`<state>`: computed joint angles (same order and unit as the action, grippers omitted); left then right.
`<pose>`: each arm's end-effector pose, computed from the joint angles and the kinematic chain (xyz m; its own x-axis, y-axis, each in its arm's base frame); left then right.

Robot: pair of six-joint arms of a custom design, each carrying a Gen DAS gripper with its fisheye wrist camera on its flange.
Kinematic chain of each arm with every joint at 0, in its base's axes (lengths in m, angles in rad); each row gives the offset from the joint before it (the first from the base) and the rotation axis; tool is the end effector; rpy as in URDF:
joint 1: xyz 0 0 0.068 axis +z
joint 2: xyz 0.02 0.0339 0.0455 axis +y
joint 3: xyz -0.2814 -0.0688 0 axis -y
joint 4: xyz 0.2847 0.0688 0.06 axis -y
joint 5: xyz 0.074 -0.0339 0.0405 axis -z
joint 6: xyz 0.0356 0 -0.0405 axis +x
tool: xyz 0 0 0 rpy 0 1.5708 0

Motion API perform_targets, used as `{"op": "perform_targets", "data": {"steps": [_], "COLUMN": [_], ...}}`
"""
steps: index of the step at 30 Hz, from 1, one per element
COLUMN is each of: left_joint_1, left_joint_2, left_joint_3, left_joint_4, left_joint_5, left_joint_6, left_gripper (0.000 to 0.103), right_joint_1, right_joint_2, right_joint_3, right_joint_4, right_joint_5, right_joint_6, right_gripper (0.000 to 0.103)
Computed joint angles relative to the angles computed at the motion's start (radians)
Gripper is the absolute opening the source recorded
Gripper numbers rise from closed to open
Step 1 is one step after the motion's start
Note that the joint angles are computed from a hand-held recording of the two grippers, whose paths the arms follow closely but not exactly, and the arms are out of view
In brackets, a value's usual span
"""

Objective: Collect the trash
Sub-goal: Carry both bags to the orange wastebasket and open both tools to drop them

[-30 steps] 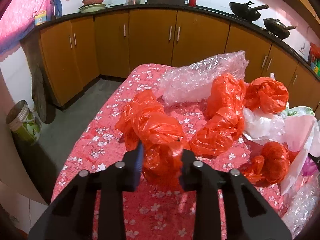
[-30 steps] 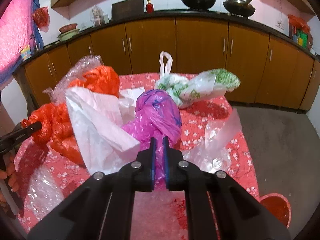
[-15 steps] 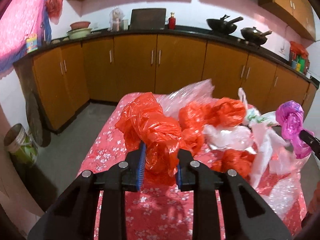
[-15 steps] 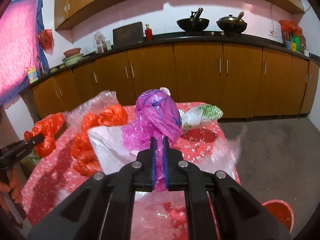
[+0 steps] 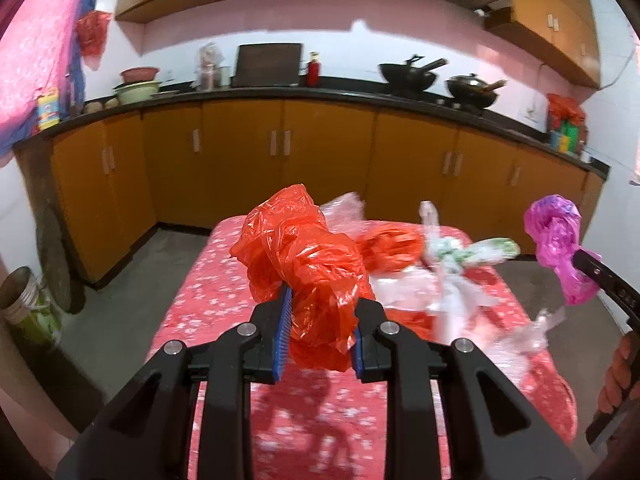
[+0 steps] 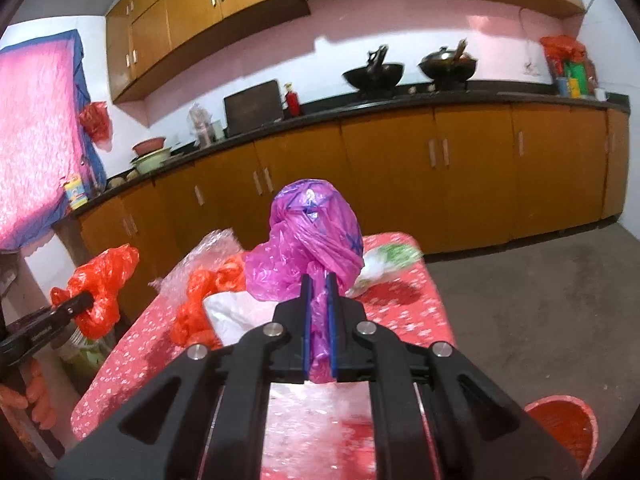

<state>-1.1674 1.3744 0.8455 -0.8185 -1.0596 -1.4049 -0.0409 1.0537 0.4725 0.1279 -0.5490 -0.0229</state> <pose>0.1312 -0.2282 0.2085 -0.4322 -0.2166 -0.8754 -0.3158 0.9456 -0.0781 0.2462 0.0085 0.2062 -0.4275 -0.0021 -0.9040 -0.4438 0.8717 0.2079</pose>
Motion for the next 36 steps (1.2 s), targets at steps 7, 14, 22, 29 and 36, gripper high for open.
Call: {"op": "perform_targets", "data": {"steps": [7,14,22,29,36], "left_joint_1": [-0.064,-0.099,-0.088,-0.069,-0.065], "left_joint_2": [0.135,0.406,0.807,1.134,1.395], "left_joint_3": [0.121,0.330,0.726,1.148,1.570], "left_joint_4": [0.234,0.559,0.597,0.395,0.156], "left_joint_5": [0.029,0.167,0.441,0.587,0.646], "left_joint_6": [0.221,0.496,0.602,0.613,0.633], "left_gripper": [0.024,0.024,0.025,0.025,0.025], "right_joint_1": [-0.293,-0.639,-0.912,-0.988,-0.967], "right_joint_2": [-0.026,0.195,0.593,0.872,1.009], "right_joint_3": [-0.021,0.005,0.110,0.254,0.333], "right_joint_4": [-0.045,-0.046,-0.005,0.018,0.052], "right_joint_5": [-0.097,-0.177,-0.140,-0.083,-0.063], "right_joint_6": [-0.086,-0.278,-0.506,-0.542,-0.538], "right_gripper": [0.008,0.008,0.008,0.008,0.009]}}
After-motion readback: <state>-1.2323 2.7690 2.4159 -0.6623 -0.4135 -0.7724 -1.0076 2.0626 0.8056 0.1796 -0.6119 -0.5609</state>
